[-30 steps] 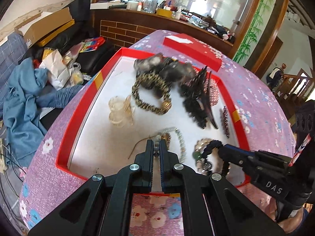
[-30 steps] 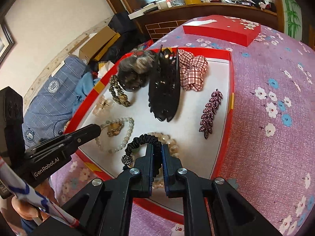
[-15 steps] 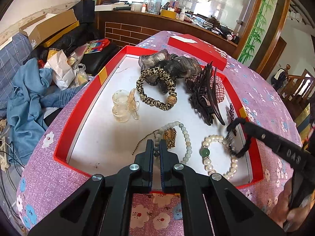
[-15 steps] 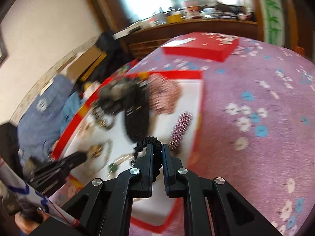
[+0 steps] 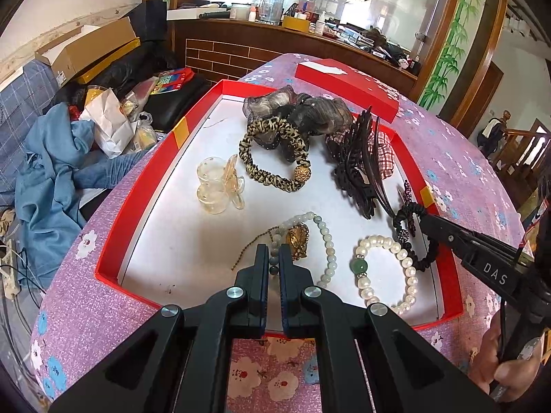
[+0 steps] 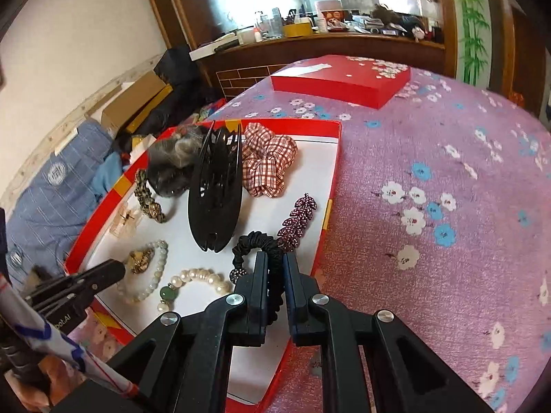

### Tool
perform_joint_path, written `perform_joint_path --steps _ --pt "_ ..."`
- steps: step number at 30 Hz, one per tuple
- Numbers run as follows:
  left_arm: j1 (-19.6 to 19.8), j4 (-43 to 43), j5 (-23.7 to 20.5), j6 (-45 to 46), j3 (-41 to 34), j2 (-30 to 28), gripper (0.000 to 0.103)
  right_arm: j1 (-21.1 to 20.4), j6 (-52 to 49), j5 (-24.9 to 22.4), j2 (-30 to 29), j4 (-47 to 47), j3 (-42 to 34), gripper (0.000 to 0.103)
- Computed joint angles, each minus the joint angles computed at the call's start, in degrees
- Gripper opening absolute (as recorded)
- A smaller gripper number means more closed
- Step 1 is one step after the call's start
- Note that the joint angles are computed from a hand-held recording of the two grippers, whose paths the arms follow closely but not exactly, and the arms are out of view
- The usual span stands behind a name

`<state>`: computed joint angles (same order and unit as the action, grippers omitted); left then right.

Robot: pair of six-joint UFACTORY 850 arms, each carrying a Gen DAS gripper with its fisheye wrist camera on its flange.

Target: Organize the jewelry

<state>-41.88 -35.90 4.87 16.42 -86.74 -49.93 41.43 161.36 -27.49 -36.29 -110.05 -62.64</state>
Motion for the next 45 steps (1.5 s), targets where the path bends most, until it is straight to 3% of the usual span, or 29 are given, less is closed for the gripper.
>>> perform_joint_path --steps 3,7,9,12,17,20,28,30,32,36,41,43,45 --pt "-0.12 -2.07 -0.14 2.05 -0.03 0.03 0.005 0.28 -2.12 -0.13 -0.30 1.19 -0.42 0.012" --pt "-0.61 -13.74 1.14 13.99 0.25 0.33 0.005 0.39 -1.65 0.56 -0.54 0.02 -0.54 0.012" --pt "-0.74 -14.57 1.57 14.67 0.47 0.55 0.005 0.94 -3.48 -0.82 -0.44 1.75 -0.45 0.013" --pt "-0.93 -19.07 2.11 19.04 0.65 0.73 0.005 1.53 -2.97 -2.53 0.23 1.70 0.33 0.025" --pt "-1.42 -22.05 2.68 22.28 1.18 1.24 0.005 2.33 0.01 -3.92 2.06 0.15 2.44 0.029" --pt "-1.92 -22.83 3.70 23.57 1.85 1.89 0.005 3.31 1.41 -5.43 3.23 -0.22 3.71 0.042" --pt "-2.19 -32.15 4.31 32.33 2.10 2.07 0.006 4.65 0.88 -5.10 4.93 1.04 5.10 0.043" --pt "-2.13 -37.87 4.39 37.52 1.91 1.94 0.010 5.07 1.11 -5.23 5.41 1.17 5.64 0.044" --pt "-2.24 -40.49 4.80 40.08 2.03 2.00 0.033 5.49 1.22 -5.25 5.95 1.64 6.26 0.047" --pt "-3.20 -41.40 7.00 41.35 2.92 2.82 0.060 6.62 1.42 -5.83 7.24 3.00 7.63 0.060" --pt "-4.36 -24.67 10.21 23.33 8.20 6.71 0.065 9.92 -3.67 -9.85 8.88 11.61 8.71 0.077" --pt "-5.28 -17.82 15.94 13.18 12.49 9.14 0.075 12.06 -8.33 -13.27 8.95 17.52 8.22 0.083" --pt "-6.68 -17.83 22.79 9.84 16.41 11.07 0.085 14.79 -13.35 -17.90 8.22 23.69 6.92 0.090"
